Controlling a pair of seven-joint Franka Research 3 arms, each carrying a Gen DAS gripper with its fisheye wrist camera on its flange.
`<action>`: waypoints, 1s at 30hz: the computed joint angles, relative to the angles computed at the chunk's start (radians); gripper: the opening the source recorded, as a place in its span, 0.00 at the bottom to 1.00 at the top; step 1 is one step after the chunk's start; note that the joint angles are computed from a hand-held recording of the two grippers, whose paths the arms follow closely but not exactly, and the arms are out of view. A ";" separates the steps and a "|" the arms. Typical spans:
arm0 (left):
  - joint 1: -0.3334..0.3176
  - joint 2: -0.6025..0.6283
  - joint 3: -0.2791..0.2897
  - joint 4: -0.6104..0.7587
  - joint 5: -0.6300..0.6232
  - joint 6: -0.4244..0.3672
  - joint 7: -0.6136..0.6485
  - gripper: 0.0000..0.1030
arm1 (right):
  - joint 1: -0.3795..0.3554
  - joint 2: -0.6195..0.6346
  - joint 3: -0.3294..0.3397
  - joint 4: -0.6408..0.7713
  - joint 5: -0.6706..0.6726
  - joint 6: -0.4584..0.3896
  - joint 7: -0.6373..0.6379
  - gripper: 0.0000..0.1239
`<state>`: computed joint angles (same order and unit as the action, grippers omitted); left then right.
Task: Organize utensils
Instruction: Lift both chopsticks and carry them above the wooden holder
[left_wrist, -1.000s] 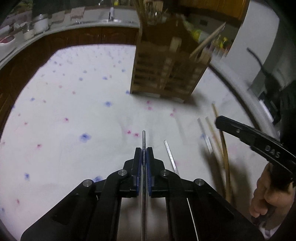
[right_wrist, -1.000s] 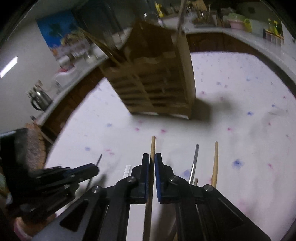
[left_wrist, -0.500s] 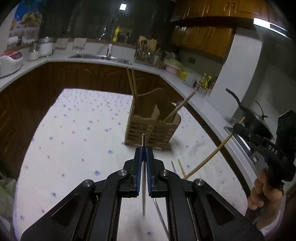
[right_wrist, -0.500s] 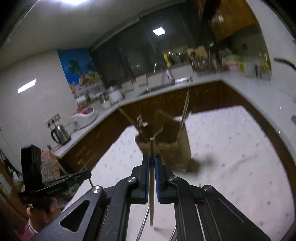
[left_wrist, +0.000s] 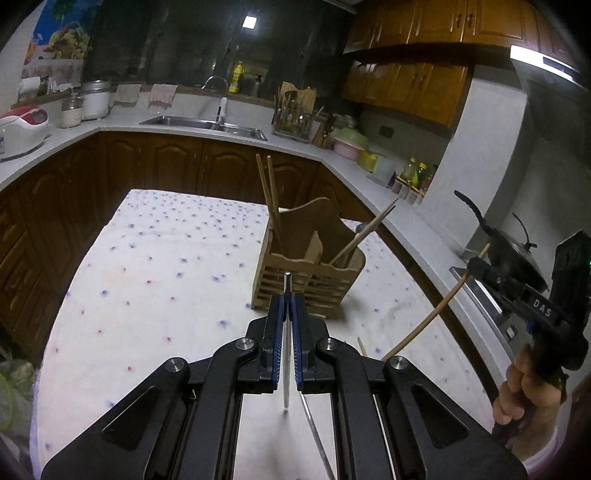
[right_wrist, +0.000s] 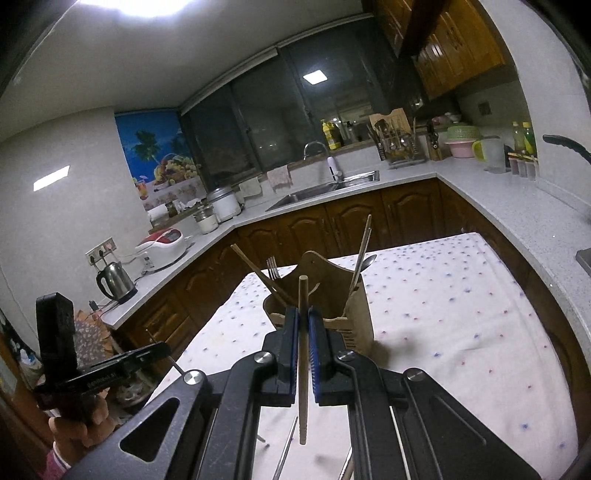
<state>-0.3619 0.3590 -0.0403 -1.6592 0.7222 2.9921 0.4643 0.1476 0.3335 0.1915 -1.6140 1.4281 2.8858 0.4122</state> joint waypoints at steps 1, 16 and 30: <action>0.000 0.002 0.001 0.004 0.000 -0.001 0.001 0.04 | 0.000 0.003 0.000 0.003 0.000 0.001 0.001 0.05; -0.020 0.045 0.038 0.130 0.036 -0.005 -0.021 0.04 | -0.011 0.053 0.013 0.088 -0.006 0.039 0.014 0.05; -0.026 0.373 0.079 0.742 -0.027 -0.134 0.080 0.04 | 0.028 0.306 0.012 0.510 -0.208 0.161 0.207 0.05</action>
